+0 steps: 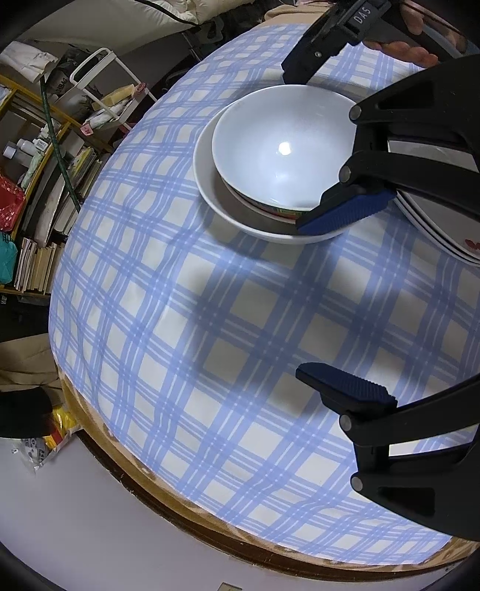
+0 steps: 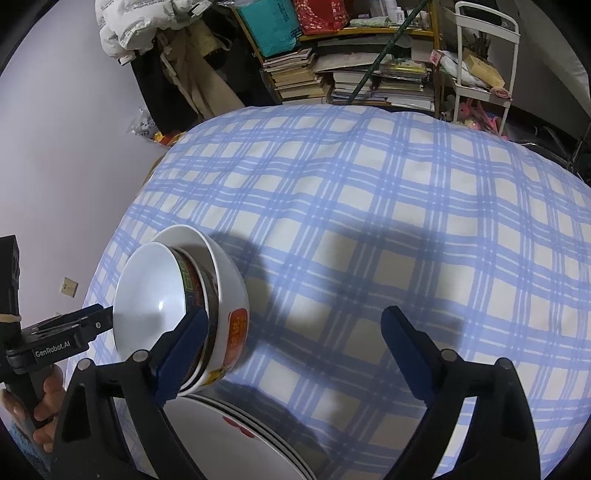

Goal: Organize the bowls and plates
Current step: 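Move both grippers to the rim of the nested bowl stack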

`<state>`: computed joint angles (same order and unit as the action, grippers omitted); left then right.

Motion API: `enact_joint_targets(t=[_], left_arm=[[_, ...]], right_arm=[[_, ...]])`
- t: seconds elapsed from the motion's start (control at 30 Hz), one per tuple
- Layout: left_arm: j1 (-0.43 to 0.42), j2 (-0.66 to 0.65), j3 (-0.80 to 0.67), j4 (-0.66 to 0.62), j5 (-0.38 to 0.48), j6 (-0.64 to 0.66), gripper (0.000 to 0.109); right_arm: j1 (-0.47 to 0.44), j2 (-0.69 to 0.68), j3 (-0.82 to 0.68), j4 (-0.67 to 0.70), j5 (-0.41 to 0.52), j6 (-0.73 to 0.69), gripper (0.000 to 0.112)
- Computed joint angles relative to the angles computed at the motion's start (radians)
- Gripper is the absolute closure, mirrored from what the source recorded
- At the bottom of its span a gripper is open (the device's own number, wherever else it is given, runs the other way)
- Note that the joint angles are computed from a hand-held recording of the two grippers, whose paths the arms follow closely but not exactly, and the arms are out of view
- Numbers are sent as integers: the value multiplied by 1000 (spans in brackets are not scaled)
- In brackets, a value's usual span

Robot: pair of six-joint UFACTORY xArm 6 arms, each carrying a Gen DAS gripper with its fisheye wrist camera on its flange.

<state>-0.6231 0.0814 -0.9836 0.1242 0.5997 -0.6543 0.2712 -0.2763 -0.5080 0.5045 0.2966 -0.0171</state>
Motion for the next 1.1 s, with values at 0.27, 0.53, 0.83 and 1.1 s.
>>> enact_joint_targets(t=[0.27, 0.53, 0.83, 1.1], left_arm=[[8, 2, 5, -56, -15, 32, 38], [12, 7, 3, -72, -18, 36, 38], [12, 14, -3, -64, -17, 25, 38], [7, 30, -31, -17, 5, 5, 38]], right_arm=[[5, 18, -4, -3, 6, 8, 14], [1, 28, -10, 30, 10, -25, 14], [4, 32, -10, 29, 8, -17, 14], [8, 52, -47, -122, 38, 77, 34]])
